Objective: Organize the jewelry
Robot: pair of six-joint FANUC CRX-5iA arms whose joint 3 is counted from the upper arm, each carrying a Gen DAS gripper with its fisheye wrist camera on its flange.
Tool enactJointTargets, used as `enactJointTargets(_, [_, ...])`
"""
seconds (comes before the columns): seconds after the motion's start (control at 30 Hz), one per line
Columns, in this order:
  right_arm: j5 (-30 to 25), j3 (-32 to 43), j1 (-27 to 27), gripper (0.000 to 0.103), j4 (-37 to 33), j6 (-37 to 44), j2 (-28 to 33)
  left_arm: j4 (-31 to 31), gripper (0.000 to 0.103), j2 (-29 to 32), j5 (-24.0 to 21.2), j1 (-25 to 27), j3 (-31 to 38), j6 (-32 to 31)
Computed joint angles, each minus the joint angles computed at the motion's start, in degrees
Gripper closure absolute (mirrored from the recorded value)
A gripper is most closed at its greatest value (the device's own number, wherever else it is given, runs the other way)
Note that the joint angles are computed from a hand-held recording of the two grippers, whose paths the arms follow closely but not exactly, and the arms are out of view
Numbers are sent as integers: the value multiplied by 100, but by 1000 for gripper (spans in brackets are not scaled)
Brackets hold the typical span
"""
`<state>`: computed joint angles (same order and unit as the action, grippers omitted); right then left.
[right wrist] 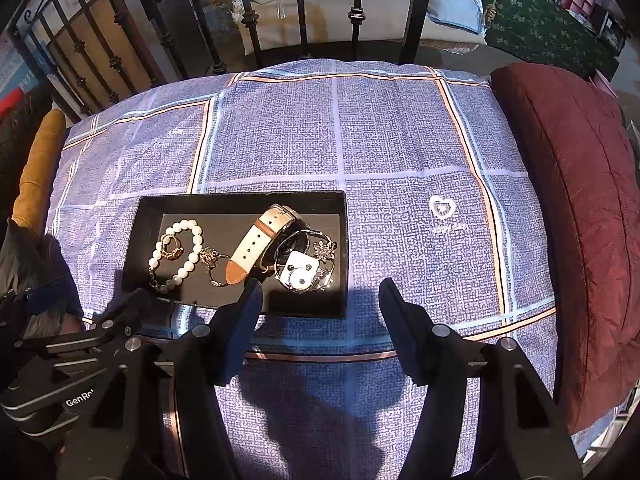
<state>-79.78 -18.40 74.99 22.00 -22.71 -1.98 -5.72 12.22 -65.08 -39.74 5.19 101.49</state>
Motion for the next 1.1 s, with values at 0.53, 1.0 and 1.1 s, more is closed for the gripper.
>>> enactJointTargets(0.53, [-15, -39, -5, 42, -10, -6, -37, -73, 7, 20, -43, -40, 48, -2])
enactJointTargets(1.0, [-129, 43, 36, 42, 25, -5, 19, -599, 10, -161, 184, -204, 5, 436])
enactJointTargets(1.1, [-115, 60, 30, 42, 27, 31, 30, -448, 11, -166, 224, -104, -20, 366])
